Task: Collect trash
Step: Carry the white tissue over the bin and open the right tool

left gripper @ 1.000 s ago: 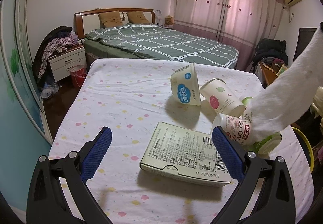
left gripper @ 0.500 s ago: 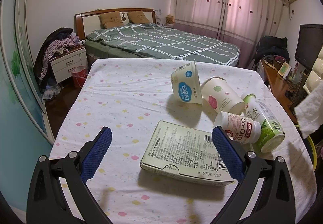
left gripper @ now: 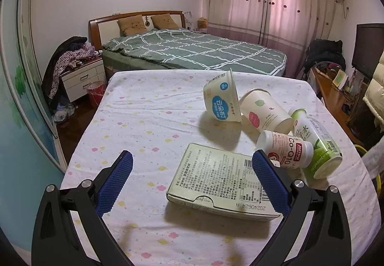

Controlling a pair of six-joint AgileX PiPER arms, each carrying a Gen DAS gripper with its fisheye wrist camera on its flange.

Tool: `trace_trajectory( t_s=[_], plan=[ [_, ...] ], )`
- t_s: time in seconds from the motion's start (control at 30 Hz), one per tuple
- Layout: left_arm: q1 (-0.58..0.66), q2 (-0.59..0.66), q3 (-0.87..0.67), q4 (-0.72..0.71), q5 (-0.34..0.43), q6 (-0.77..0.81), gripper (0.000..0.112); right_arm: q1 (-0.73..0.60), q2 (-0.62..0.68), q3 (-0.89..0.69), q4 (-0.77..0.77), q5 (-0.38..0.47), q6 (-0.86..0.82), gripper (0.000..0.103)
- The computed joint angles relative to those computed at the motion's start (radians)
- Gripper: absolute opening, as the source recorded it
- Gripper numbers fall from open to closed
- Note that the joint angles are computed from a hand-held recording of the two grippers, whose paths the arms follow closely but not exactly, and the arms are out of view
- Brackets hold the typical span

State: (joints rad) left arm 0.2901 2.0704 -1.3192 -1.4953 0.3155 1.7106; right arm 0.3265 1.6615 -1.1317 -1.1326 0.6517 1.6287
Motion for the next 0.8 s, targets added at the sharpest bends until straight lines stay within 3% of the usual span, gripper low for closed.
trace_trajectory(
  t_s=[0.13, 0.3, 0.5, 0.8],
  plan=[
    [-0.001, 0.003, -0.004, 0.011, -0.001, -0.006, 0.098, -0.04, 0.038, 0.04, 0.016, -0.032, 0.028, 0.005],
    [-0.002, 0.004, -0.003, 0.009, 0.001, 0.0, 0.098, -0.042, 0.04, 0.079, -0.012, -0.019, 0.086, 0.024],
    [-0.005, 0.004, 0.0, 0.011, 0.003, 0.01, 0.098, -0.018, 0.045, 0.097, -0.025, -0.047, 0.12, 0.03],
    [-0.01, 0.038, -0.049, 0.195, 0.014, -0.176, 0.098, 0.01, 0.101, 0.058, 0.003, -0.089, 0.101, 0.031]
  ],
)
